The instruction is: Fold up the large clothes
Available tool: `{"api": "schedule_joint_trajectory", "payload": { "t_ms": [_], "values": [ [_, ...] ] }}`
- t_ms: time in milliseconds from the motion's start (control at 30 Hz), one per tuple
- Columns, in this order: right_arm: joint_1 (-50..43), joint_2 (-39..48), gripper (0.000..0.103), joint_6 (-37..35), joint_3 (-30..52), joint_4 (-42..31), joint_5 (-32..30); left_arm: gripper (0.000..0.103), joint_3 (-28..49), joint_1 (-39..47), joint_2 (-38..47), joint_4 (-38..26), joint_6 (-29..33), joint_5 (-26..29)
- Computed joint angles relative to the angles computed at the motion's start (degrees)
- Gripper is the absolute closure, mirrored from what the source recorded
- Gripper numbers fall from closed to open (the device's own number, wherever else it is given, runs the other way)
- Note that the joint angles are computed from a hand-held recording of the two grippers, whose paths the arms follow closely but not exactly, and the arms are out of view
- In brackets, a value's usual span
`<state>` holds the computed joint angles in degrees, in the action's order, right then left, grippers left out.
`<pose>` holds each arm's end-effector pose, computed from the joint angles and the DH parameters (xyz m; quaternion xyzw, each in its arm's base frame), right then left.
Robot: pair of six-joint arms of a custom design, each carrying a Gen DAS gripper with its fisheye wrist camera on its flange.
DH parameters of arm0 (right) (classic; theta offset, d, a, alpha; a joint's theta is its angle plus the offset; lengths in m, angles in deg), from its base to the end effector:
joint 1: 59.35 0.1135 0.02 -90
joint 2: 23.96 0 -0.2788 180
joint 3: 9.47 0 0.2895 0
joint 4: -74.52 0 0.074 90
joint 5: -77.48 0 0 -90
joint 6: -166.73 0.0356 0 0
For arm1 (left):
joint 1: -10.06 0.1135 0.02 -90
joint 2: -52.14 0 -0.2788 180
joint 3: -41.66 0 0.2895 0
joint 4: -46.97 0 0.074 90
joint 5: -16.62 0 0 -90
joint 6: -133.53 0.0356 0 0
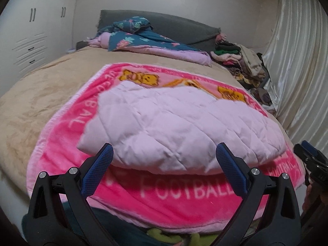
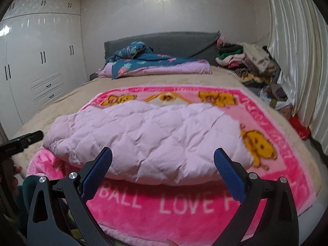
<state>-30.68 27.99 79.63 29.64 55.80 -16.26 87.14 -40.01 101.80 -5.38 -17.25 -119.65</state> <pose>0.1952 0.1094 0.2114 -0.2100 0.8468 0.1601 0.4618 0.1370 -0.1235 0.2226 -0.1948 0.8662 -0.0045 0.4601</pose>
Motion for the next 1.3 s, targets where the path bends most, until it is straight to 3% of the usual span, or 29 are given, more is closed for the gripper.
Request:
{"api": "schedule_joint_trajectory", "payload": {
  "t_ms": [333,1300],
  "values": [
    [6.53,6.73,0.004,1.60,-0.89,3.45,2.86,0.009,0.09,-0.89,8.05,6.29,0.62,2.48],
    [9.47,7.85,0.004,2.09,-1.25,5.62,3.72,0.009,0.46,-1.45,9.95,5.65,-0.23,2.37]
  ]
}}
